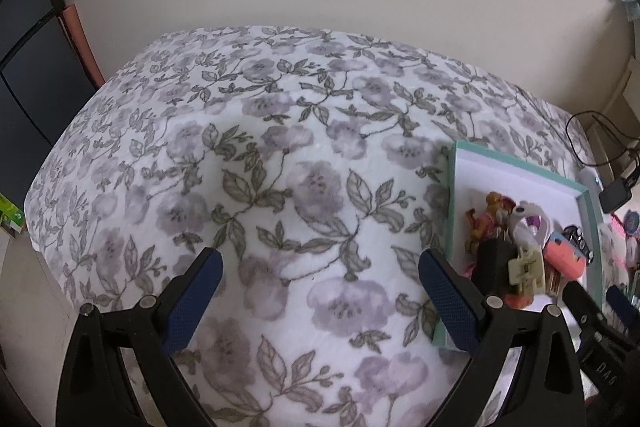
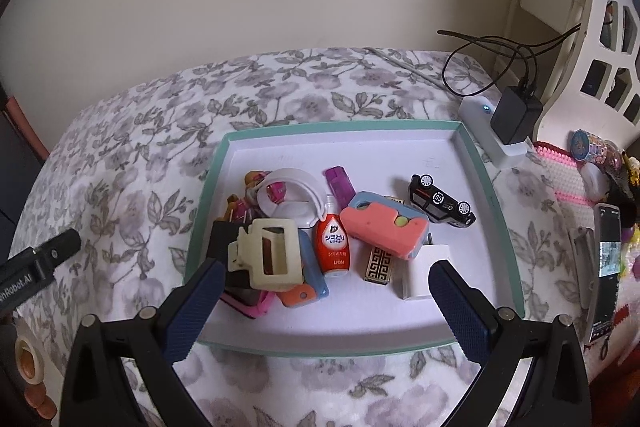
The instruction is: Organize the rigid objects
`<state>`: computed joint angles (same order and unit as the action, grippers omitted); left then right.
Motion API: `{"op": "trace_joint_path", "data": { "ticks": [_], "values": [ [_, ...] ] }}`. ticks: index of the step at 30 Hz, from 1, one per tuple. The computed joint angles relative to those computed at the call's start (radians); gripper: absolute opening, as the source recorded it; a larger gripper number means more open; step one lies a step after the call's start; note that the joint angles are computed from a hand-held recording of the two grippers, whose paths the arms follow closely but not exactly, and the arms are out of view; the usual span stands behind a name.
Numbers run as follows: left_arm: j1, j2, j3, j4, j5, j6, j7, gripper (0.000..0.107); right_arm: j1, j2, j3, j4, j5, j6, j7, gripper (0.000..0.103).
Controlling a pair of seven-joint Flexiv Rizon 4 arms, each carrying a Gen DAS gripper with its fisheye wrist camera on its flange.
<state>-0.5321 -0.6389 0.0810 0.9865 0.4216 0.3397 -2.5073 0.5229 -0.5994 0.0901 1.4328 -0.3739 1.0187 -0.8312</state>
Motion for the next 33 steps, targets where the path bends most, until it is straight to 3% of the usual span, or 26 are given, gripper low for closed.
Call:
{"op": "trace_joint_path", "data": {
  "ticks": [14,33],
  "values": [
    [-0.013,0.037,-0.008,0.041,0.022,-0.012,0.007,0.098,0.005,0.024,-0.002,0.026,-0.016,-0.004,0.01,0.103],
    [-0.037,0.022,-0.014,0.007,0.043,-0.057,0.063,0.098,0.0,0.035,0.009,0.04,-0.006,0.003,-0.006,0.103]
  ]
}}
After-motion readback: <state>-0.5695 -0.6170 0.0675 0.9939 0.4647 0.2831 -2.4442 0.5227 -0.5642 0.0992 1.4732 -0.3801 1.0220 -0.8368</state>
